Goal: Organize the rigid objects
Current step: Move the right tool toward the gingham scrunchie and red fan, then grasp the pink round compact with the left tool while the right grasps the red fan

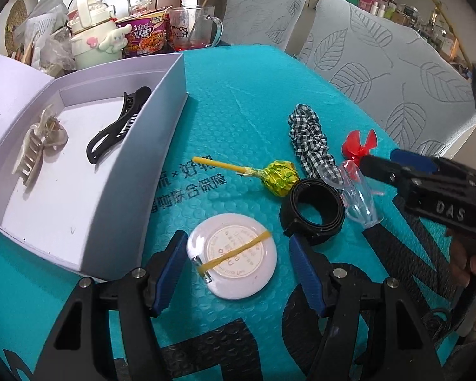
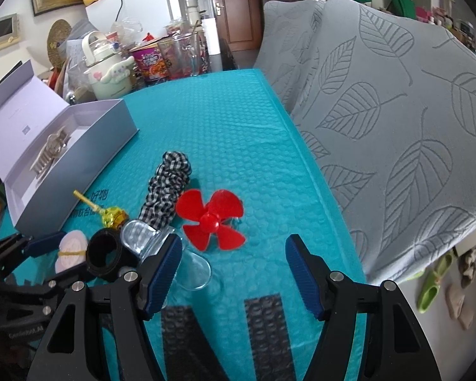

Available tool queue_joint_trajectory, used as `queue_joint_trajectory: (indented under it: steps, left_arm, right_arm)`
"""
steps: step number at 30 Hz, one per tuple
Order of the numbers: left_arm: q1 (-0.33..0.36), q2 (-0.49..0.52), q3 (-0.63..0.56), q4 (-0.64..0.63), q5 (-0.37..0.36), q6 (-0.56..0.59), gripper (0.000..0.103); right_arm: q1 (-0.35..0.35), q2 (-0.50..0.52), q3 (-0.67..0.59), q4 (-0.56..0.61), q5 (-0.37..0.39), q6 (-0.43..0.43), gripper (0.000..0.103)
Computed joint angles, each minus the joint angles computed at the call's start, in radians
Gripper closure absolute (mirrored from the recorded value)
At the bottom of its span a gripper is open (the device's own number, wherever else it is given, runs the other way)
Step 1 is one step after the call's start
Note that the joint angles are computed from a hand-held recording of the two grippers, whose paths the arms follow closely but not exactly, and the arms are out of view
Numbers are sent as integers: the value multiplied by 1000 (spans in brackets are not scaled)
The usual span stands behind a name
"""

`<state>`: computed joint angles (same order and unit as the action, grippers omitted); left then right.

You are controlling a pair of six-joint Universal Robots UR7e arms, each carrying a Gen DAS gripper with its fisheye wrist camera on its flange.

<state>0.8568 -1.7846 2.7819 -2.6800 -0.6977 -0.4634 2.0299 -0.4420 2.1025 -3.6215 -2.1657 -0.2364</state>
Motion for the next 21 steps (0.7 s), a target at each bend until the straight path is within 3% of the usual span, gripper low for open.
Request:
queue_joint_trajectory:
  steps: [10,13,18,20,21]
  left_arm:
    - [-18,-21,11,7,-14,-15,38]
    - [-20,-15,16,-8,-15,-6,38]
    - [-13,19,14,-56,-12,21,38]
    - [-11,39,15,-82,-5,30,38]
    - [-14,50,17,-94,2,32,38]
  right_arm:
    - [-23,27,-66,59,21,-35,37]
    - [-23,32,-63,44,45,-79,66]
    - [-26,29,-48,34,77,-92,74]
    - [-27,24,-37,24,78,-89,84]
    - [-27,21,-31,21,75,-86,84]
